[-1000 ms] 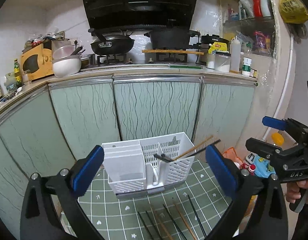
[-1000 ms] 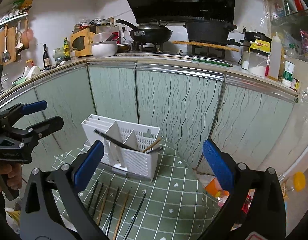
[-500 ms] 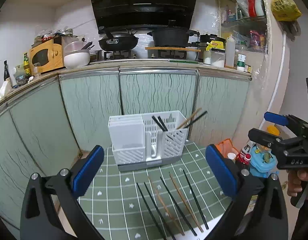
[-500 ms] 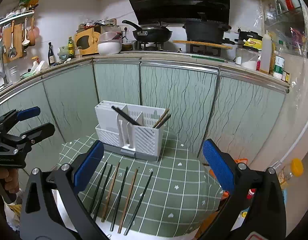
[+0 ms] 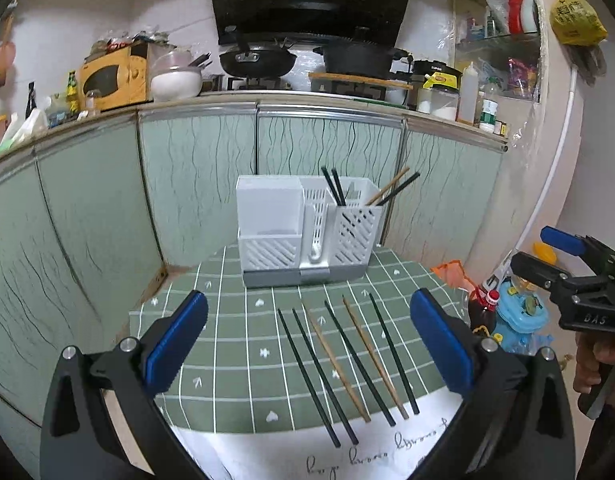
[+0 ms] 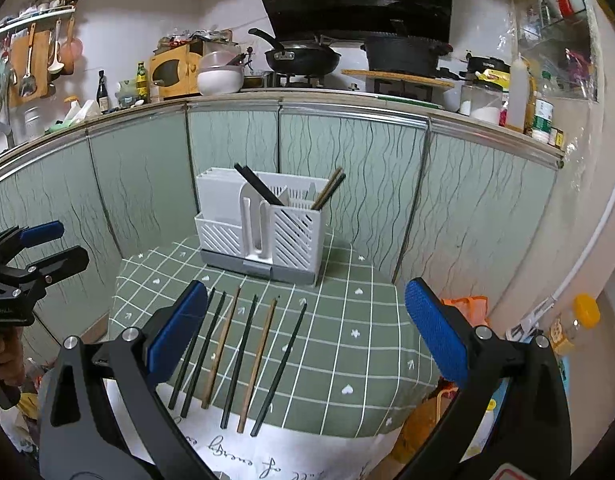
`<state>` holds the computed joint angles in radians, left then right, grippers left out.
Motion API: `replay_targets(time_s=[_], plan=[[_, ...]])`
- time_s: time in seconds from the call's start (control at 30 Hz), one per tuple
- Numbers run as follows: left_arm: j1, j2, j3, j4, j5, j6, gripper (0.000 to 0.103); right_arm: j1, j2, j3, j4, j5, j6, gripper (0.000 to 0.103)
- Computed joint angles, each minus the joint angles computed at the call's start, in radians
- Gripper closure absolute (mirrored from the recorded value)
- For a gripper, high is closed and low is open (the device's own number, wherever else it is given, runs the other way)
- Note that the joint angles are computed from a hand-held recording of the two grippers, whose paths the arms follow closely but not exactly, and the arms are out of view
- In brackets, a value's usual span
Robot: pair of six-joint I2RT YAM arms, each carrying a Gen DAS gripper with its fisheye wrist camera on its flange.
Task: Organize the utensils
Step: 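Withdraw both open tools from the caddy toward the remaining chopsticks, then lower both open tools over the chopstick row on the cloth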
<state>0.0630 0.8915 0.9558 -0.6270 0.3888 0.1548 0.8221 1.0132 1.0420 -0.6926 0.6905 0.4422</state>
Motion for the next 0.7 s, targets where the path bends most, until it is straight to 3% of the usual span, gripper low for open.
replay_targets(time_s=[0.3, 0.7], plan=[[0.004, -0.08, -0.146, 0.039, -0.046, 0.013, 0.004, 0.066, -0.038, -0.106, -0.005, 0.061, 0.09, 0.008], [-0.068, -0.171, -0.274, 0.104, -0.168, -0.007, 0.004, 0.093, -0.051, -0.261, 0.068, 0.057, 0.174, 0.008]])
